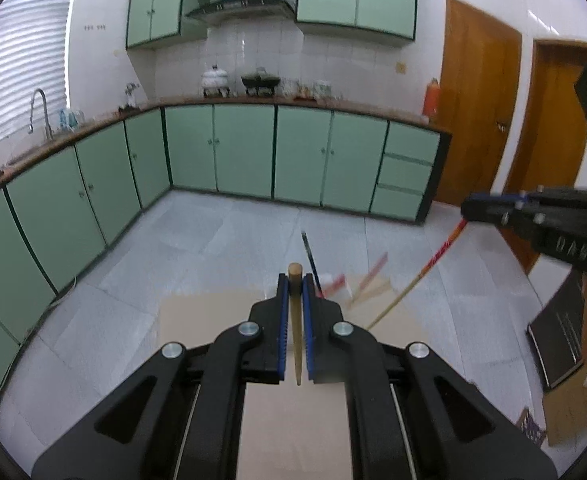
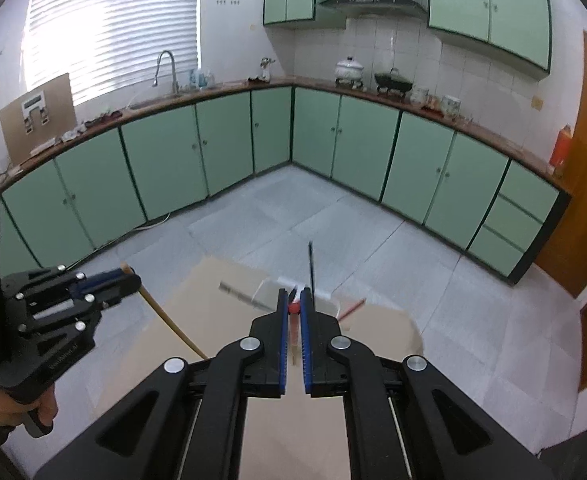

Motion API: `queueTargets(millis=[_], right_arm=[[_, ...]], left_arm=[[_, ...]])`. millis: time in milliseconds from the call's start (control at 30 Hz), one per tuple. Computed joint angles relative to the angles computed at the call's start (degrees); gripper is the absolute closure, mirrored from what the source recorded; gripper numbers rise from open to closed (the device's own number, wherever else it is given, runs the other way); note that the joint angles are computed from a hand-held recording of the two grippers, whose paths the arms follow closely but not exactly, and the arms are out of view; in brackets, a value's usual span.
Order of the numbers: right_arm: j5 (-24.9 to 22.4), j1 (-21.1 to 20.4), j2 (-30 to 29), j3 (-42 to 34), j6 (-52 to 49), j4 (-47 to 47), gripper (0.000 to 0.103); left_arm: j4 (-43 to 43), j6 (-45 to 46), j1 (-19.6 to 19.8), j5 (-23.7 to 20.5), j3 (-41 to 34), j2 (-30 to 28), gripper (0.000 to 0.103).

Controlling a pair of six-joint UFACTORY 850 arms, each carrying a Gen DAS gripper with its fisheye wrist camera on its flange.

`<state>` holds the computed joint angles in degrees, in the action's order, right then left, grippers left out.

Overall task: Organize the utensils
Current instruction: 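Carry both chopsticks to the white cups and insert them while both tools hold, then open both tools to release the chopsticks into the cups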

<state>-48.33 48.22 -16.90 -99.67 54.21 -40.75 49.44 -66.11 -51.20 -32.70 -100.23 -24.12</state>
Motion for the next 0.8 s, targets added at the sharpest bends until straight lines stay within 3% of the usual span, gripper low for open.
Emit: queueTargets(millis=[200, 367, 800], right_arm=[[-1.16, -2.35, -5.05, -7.56, -1.77, 0.13, 0.097], [0.17, -4.51, -7.84, -9.37, -2.24, 0.62, 0.097], [7.42, -10.93, -12.72, -5.92, -4.87, 7.69, 0.097]], left_arm=[[-0.31, 2.85, 1.38, -2.54, -13.16, -7.08, 0.097], [-2.57, 5.47, 3.02, -2.71, -22.33, -13.93, 0.097], [-10.54, 11.35, 6.49, -1.04, -30.6, -25.96, 0.097]])
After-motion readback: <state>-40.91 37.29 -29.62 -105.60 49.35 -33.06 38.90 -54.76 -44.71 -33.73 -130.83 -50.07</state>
